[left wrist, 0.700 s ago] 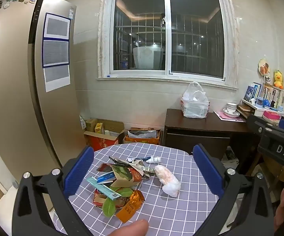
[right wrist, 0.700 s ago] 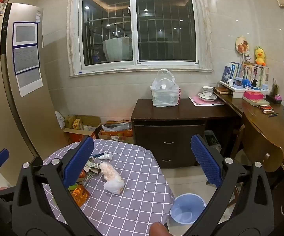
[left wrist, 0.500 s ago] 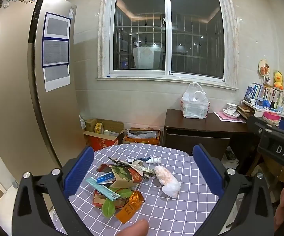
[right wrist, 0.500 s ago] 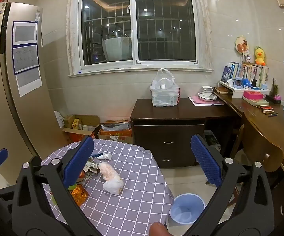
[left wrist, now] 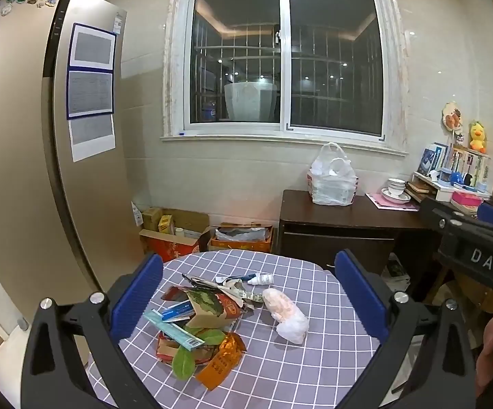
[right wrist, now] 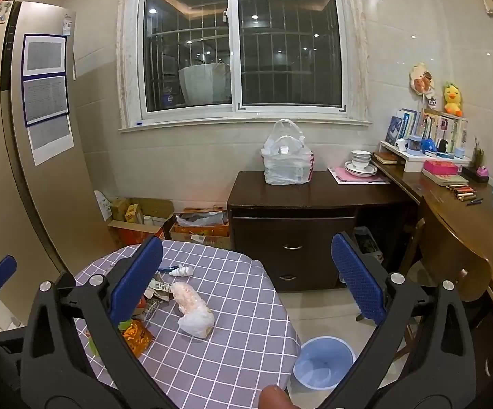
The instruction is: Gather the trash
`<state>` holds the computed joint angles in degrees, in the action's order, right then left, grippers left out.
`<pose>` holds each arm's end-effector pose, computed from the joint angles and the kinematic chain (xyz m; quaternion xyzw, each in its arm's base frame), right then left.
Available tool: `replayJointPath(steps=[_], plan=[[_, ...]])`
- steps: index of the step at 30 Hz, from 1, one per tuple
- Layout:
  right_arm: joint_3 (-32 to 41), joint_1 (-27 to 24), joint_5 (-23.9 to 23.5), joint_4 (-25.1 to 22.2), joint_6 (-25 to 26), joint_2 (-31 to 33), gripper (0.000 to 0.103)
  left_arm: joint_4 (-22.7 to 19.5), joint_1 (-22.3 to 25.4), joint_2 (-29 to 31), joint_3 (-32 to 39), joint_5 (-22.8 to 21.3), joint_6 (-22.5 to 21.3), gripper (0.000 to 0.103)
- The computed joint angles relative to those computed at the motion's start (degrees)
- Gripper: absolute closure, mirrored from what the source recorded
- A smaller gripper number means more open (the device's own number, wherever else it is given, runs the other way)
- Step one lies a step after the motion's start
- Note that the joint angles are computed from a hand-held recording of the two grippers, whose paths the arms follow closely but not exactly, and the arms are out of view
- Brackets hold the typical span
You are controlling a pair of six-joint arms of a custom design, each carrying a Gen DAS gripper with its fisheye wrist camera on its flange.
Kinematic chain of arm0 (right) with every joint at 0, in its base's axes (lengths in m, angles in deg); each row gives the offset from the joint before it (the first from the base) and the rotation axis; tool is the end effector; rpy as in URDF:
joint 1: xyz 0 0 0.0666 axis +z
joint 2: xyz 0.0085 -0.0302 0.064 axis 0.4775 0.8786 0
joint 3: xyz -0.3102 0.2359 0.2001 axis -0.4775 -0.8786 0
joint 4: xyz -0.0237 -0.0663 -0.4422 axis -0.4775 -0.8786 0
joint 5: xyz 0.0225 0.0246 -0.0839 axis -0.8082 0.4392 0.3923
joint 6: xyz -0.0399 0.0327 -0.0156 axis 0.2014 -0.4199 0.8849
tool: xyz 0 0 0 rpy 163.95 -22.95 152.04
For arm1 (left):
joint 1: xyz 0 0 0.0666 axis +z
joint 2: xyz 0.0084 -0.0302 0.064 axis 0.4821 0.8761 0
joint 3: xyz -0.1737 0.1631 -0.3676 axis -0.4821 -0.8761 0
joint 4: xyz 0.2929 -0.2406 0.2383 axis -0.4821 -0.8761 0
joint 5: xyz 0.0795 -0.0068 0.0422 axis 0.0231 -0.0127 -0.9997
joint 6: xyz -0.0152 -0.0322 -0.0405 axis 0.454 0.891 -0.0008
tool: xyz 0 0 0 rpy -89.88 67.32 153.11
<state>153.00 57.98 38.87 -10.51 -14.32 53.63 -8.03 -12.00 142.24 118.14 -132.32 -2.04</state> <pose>0.4306 0.2266 0.5981 -0.0048 0.8300 0.0401 0.5563 0.3959 -0.3099 0.5770 -0.0530 0.8246 0.0386 0.5619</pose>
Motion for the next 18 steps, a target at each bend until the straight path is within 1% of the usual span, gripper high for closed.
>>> replayJointPath(steps=[18], plan=[[0.80, -0.10, -0.20, -0.62, 0.23, 0.44, 0.006, 0.51, 0.02, 0.14, 0.21, 0.24, -0.50, 0.004]])
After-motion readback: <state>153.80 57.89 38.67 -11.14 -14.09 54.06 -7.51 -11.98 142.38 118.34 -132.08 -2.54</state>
